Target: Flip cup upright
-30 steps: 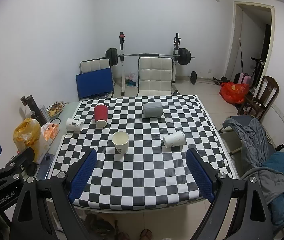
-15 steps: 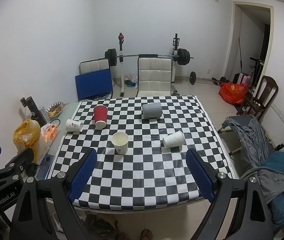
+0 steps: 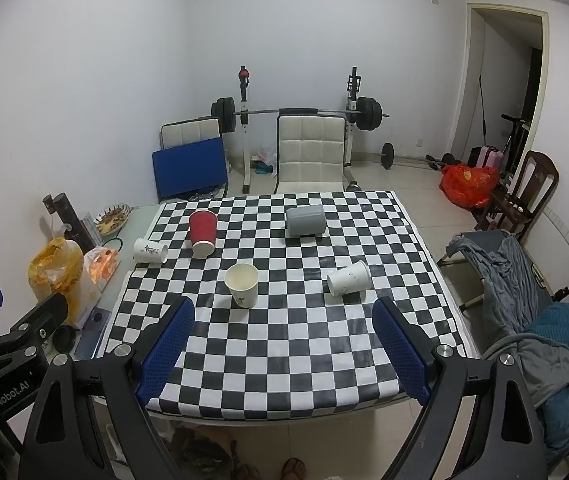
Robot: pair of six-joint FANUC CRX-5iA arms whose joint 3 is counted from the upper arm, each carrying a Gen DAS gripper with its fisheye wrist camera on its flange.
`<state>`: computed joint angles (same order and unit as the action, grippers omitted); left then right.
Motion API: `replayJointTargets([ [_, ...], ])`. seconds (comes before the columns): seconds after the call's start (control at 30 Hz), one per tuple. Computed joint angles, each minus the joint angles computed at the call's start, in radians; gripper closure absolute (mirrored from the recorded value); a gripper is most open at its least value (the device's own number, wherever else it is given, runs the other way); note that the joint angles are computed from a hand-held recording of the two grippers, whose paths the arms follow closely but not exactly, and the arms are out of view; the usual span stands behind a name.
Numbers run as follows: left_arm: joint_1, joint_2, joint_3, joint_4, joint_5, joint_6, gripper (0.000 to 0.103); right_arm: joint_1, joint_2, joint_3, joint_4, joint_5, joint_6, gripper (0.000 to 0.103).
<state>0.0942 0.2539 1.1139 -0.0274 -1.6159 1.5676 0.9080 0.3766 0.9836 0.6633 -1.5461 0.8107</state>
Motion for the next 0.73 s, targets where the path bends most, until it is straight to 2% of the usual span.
replayJointTargets([
  [0.47, 0.001, 0.002, 0.002, -0.002, 0.004, -0.006, 0.002, 0.002, 0.0, -0.001, 0.002, -0.001, -0.007, 0.011],
  [0.73, 0.007, 0.035, 0.066, -0.005, -0.022, -0.008, 0.002, 0.005, -0.018, -0.034, 0.005, 0.011, -0.019, 0.011],
])
